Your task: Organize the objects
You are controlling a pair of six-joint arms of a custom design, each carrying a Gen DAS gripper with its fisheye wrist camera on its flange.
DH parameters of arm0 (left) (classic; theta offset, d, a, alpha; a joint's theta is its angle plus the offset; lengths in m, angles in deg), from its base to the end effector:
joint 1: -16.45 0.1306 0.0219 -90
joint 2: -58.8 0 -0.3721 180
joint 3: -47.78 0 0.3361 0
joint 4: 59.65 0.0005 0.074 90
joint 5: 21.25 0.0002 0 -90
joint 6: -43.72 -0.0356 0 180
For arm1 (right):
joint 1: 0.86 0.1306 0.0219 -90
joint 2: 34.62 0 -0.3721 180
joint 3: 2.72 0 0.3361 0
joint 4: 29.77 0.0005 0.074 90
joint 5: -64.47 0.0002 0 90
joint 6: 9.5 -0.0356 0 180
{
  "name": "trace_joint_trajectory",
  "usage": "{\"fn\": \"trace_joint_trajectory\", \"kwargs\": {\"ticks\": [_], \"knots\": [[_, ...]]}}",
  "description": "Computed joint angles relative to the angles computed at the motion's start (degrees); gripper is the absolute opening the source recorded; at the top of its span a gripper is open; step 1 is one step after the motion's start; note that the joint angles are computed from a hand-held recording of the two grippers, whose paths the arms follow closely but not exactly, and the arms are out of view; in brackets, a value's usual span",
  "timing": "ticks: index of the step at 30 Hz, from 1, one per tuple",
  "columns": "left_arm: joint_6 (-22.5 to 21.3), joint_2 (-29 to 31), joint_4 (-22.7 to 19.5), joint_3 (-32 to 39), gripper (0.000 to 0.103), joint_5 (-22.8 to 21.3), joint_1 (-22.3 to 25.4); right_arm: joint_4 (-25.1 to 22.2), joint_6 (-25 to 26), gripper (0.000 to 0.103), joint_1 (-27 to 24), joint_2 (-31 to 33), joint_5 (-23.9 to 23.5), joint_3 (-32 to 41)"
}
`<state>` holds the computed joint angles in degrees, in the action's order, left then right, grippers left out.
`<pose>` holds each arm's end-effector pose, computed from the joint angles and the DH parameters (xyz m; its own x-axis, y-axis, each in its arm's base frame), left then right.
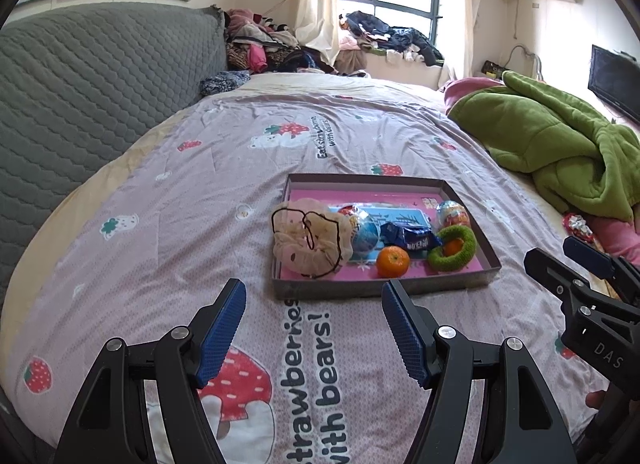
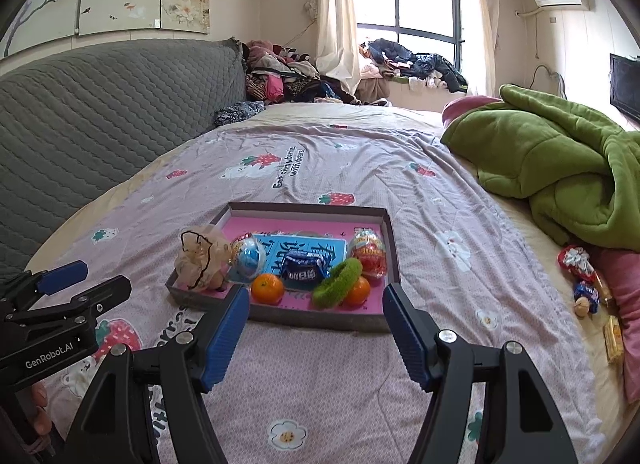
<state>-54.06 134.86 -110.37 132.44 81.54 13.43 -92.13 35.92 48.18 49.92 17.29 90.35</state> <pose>0.3442 -0.0266 0.4689 -0.6344 0.1657 -0.7550 0.3040 0.9515 -0.0467 0.2663 0.2691 0.4699 -0.5811 0.1159 -0.8055 0.1642 0.9861 0.0234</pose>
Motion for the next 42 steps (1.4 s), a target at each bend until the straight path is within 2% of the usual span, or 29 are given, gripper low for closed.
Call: {"fn": "trace_joint_trajectory", "kwargs": {"ticks": [9, 20, 23, 27, 34, 42], "knots": [[0.0, -2.0, 0.4, -3.3, 0.072, 0.9, 1.5, -1.1, -2.7, 0.069, 2.0, -0.8, 1.0, -1.4], [-0.2, -6.7, 3.0, -8.0, 0.072, -0.5, 1.2, -2.8, -6.4, 0.069, 4.7, -0.9, 3.1, -3.2], [0.1, -7.0, 2.3, -8.7, 0.072, 0.7, 1.5, -2.9, -7.2, 0.069, 5.0, -1.0, 3.0, -3.8], [-0.2, -7.2, 1.3, -9.6, 0.072, -0.1, 1.2, -3.0, -8.2, 0.069, 5.7, -1.1, 3.1, -4.3], [-1.1, -8.5, 3.0, -12.8, 0.072, -2.4, 0.0, -2.9, -10.7, 0.069, 7.0, -1.9, 3.5, -6.4], [-0.7, -8.5, 3.9, -14.2, 0.072, -1.4, 0.9, -3.1, -13.9, 0.069, 8.1, -2.9, 3.1, -9.3]]}}
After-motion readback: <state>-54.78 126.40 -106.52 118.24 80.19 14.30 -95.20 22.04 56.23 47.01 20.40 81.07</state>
